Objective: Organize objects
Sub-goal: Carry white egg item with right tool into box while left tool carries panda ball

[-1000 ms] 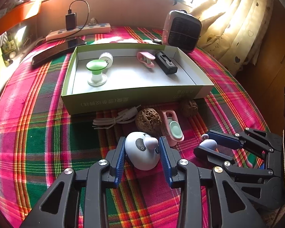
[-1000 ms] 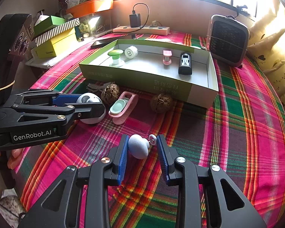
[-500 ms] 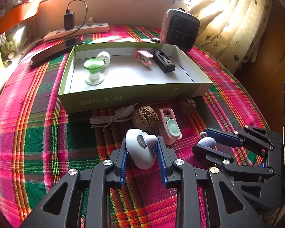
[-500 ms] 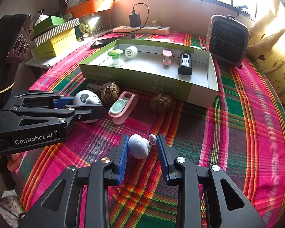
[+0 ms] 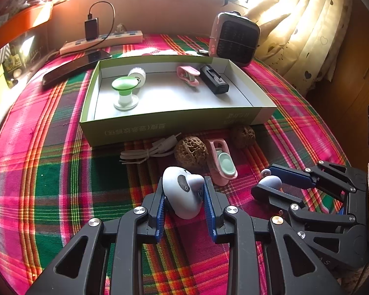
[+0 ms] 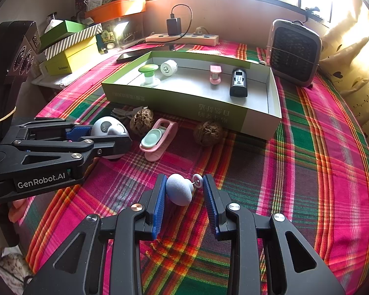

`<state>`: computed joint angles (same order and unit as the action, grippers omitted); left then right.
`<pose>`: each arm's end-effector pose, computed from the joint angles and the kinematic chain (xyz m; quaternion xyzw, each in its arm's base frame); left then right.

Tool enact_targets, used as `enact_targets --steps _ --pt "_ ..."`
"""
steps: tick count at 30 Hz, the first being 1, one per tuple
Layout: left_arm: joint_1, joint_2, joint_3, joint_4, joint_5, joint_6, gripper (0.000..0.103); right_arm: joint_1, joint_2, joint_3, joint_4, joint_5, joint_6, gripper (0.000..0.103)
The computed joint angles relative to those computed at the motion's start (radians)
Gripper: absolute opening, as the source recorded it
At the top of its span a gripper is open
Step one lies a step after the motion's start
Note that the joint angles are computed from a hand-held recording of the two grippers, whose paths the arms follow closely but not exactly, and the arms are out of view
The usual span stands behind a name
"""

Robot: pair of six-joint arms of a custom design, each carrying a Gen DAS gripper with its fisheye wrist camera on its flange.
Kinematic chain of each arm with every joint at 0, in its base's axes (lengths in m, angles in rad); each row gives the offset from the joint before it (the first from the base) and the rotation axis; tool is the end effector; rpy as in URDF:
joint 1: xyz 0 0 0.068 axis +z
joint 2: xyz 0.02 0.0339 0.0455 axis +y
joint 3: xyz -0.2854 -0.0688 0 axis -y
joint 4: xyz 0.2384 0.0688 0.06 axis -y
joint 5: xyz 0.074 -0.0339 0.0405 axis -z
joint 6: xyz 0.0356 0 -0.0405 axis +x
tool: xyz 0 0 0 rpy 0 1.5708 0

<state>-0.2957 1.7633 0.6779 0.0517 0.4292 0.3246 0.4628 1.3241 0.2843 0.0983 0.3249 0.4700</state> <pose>0.2763 -0.0996 0.1194 0.3413 0.8798 -0.2016 0.2622 0.1717 0.0730 0.1280 0.0534 0.9382 0.0000 0.3419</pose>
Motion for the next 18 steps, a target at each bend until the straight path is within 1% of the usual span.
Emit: enact_targets --steps 4,18 --pt "-0.005 -0.014 -0.011 0.011 -0.011 0.003 0.025 -0.016 -0.010 -0.005 0.002 -0.006 -0.002 0.032" --pt "-0.008 -0.062 -0.032 0.016 -0.012 0.001 0.025 0.006 -0.081 -0.007 -0.029 0.025 0.002 0.032"
